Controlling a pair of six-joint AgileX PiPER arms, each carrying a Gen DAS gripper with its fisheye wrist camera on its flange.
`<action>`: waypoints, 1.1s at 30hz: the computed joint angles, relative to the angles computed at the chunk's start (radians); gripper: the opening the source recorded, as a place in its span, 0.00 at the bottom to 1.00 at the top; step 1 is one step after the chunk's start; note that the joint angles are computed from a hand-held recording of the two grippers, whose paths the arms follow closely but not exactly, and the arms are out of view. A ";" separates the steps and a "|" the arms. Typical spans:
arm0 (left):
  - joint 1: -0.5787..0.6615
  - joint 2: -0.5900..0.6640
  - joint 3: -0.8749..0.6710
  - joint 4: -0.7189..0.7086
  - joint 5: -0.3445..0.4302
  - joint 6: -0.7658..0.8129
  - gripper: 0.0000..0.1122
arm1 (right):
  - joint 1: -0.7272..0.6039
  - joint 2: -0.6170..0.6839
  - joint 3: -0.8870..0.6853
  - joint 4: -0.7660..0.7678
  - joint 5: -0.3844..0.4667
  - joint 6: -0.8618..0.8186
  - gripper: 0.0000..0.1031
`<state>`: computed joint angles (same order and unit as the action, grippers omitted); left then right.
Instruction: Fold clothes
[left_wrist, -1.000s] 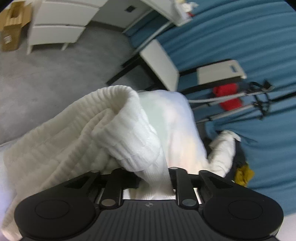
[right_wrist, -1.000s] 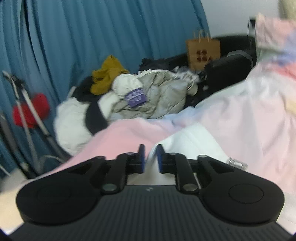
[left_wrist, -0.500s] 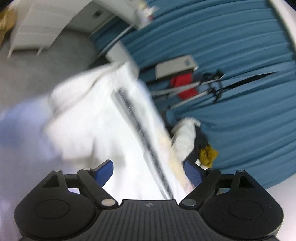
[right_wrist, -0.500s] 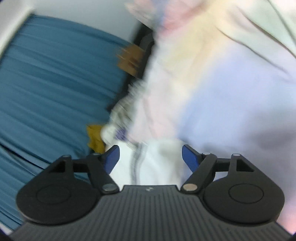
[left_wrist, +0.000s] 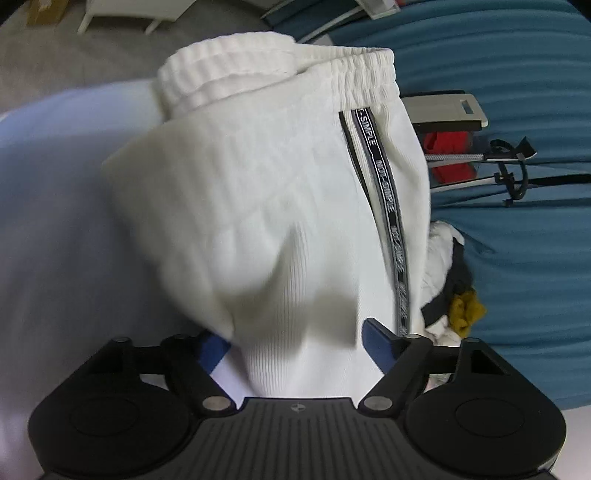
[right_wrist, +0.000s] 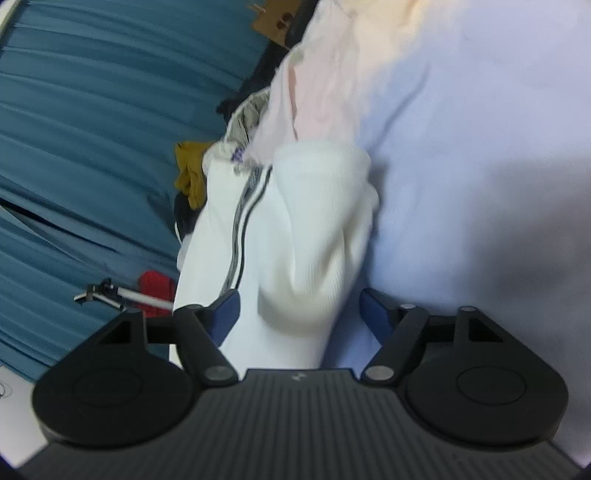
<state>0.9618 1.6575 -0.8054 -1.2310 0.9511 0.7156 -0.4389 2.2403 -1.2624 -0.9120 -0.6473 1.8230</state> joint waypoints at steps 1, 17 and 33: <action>-0.012 0.006 0.006 -0.025 -0.014 0.042 0.68 | 0.003 0.013 -0.016 0.031 0.008 -0.023 0.59; 0.084 -0.077 0.106 -0.312 0.023 0.316 0.12 | 0.012 -0.139 0.180 0.410 -0.002 -0.462 0.09; 0.385 -0.200 0.016 0.172 0.247 0.233 0.18 | -0.096 -0.419 0.469 0.157 0.068 -0.349 0.09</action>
<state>1.3468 1.4576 -0.7896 -1.0588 1.1981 0.9482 -0.5348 1.8208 -0.7936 -0.7549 -0.5794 1.4740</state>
